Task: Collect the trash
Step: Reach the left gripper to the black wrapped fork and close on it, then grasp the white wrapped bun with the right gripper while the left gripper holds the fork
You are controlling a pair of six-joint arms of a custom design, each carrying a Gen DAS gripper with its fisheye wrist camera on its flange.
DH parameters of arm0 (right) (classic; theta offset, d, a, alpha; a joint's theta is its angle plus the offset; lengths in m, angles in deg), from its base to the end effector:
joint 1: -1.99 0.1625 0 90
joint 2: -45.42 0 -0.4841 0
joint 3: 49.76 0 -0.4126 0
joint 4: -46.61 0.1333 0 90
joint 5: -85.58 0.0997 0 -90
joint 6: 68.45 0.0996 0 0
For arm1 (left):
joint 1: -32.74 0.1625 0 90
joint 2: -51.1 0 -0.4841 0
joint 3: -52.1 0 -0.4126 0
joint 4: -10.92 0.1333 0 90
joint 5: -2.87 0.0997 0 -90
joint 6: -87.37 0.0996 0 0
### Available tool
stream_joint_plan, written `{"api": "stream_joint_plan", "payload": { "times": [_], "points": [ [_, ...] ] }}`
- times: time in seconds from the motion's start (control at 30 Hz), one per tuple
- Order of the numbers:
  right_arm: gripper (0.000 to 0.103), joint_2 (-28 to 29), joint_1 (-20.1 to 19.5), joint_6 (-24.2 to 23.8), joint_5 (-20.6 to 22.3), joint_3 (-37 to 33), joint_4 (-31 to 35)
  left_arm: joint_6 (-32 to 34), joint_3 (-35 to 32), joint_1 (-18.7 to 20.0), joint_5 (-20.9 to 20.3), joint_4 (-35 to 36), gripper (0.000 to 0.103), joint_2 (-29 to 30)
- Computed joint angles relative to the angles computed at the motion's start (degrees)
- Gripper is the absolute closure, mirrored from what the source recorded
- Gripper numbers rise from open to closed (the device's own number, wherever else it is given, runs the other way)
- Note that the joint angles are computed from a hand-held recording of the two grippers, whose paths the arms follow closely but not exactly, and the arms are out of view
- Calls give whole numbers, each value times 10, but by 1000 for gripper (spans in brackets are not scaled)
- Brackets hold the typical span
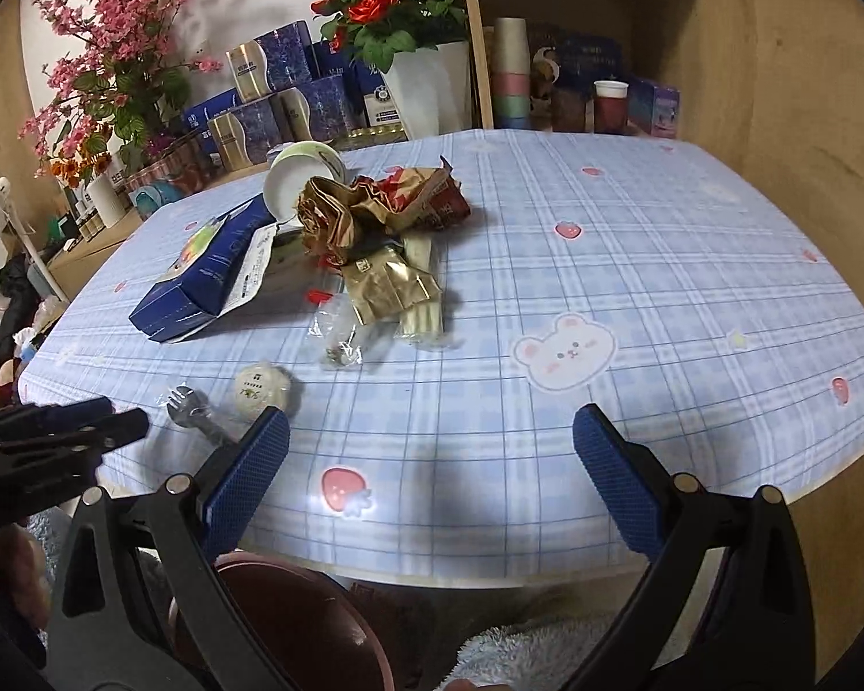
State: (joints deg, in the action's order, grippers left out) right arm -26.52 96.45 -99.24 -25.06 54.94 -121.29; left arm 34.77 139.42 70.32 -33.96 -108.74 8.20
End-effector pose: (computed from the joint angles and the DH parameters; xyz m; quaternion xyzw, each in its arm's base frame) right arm 0.1472 -0.6239 0.4044 0.2095 -0.8866 0.3300 0.2471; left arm -0.4490 -0.6143 0.1201 0.0561 0.8870 -0.2822 0.3613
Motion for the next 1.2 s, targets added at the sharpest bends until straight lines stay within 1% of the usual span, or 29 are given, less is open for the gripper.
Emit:
{"api": "stream_joint_plan", "payload": {
  "times": [0.07, 0.2, 0.3, 0.33, 0.47, 0.57, 0.7, 0.8, 0.83, 0.87, 0.9, 0.97, 1.1, 1.2],
  "points": [
    [6, 2, -5, 1, 9, -5, 5, -19, -16, 7, -13, 2, 58, 13],
    [6, 4, -14, 9, 20, -13, 15, -65, -38, 18, -23, 26, 58, 28],
    [6, 5, -19, 13, 25, -16, 19, -91, -54, 25, -26, 49, 58, 39],
    [6, 5, -21, 14, 26, -16, 20, -96, -58, 25, -21, 54, 58, 43],
    [6, 3, -26, 19, 29, -17, 26, -87, -69, 26, -9, 53, 57, 55],
    [6, 3, -26, 21, 31, -17, 28, -86, -81, 28, -4, 56, 55, 64],
    [6, 3, -26, 12, 32, -15, 27, -89, -98, 30, -2, 67, 50, 75],
    [6, 5, -24, 9, 29, -14, 28, -73, -93, 29, 8, 59, 50, 75],
    [6, 5, -24, 8, 29, -14, 29, -69, -89, 28, 12, 56, 56, 73],
    [6, 5, -23, 7, 29, -13, 29, -69, -83, 28, 20, 53, 67, 70],
    [6, 5, -22, 5, 28, -13, 28, -67, -76, 28, 22, 44, 72, 66],
    [6, 5, -21, 3, 28, -12, 29, -58, -56, 31, 17, 10, 85, 54],
    [7, 6, -18, 1, 39, -18, 57, -33, -15, 34, 1, -51, 90, 28],
    [17, 10, -12, -16, 47, -20, 74, -12, 17, 36, -5, -96, 93, 8]
  ]
}}
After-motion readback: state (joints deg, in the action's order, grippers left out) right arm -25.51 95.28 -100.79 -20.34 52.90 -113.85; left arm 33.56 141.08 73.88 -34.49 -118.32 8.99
